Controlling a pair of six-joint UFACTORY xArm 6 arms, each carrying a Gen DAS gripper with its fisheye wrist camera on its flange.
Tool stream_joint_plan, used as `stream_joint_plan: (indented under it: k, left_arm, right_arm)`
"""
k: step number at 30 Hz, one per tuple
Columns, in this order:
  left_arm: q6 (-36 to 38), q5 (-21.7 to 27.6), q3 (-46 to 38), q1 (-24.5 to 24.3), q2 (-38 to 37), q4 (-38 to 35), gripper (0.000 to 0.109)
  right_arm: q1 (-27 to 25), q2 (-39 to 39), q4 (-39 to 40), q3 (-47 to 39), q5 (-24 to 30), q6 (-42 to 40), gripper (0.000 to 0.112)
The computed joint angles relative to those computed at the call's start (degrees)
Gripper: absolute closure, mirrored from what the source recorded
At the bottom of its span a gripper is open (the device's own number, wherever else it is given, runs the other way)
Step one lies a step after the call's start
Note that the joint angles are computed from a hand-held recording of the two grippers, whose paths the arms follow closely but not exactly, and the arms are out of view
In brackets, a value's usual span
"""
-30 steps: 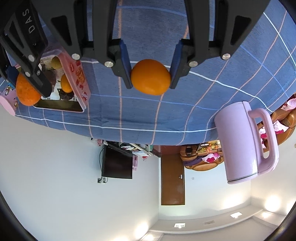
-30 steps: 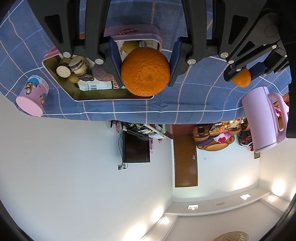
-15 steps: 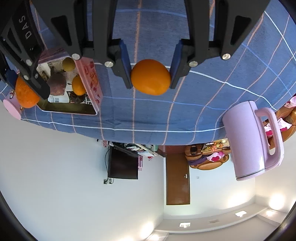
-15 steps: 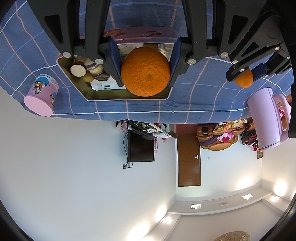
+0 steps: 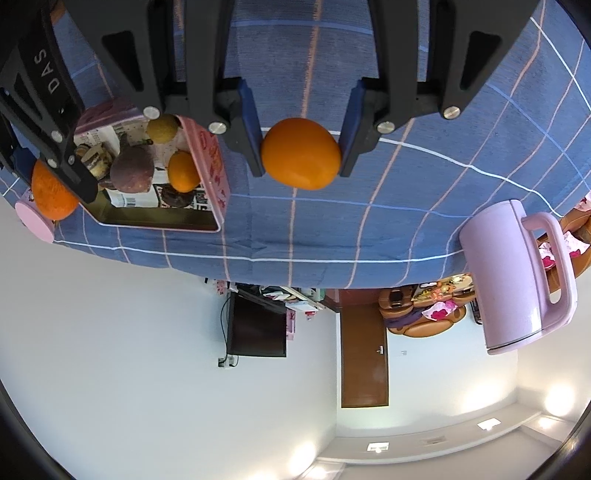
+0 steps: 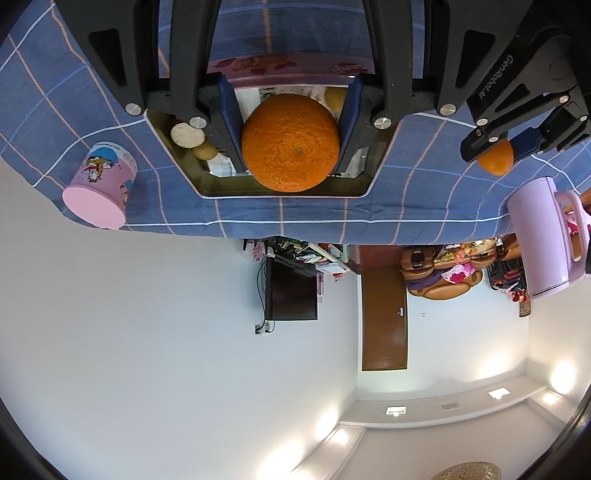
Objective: Organize fruits
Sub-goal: 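Carry both held oranges over the pink tin, then lower both oranges into the pink tin and open both tools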
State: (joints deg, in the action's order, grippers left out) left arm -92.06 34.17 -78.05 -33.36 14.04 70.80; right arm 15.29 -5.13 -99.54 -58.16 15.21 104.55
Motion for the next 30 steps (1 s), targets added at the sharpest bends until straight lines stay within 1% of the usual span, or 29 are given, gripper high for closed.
stream_joint_plan:
  k: [14,25,30]
  left_arm:
    - [-0.3,-1.9,-2.8,-1.1,2.2,0.8,0.067]
    - [1.6,-3.1,-8.1,-2.2,6.1,1.8,0.067]
    - [3.3,-3.8,-10.9,-2.3,8.2,1.0,0.067]
  right_arm:
    - [-3.4,-0.7,-0.7,0.5,-0.7,-0.1,0.064]
    - [-5.9,-0.5,0.0,0.2,-0.4,-0.4,0.064]
    - [-7.3,-0.4,0.4,0.0,-0.6,-0.3,0.064]
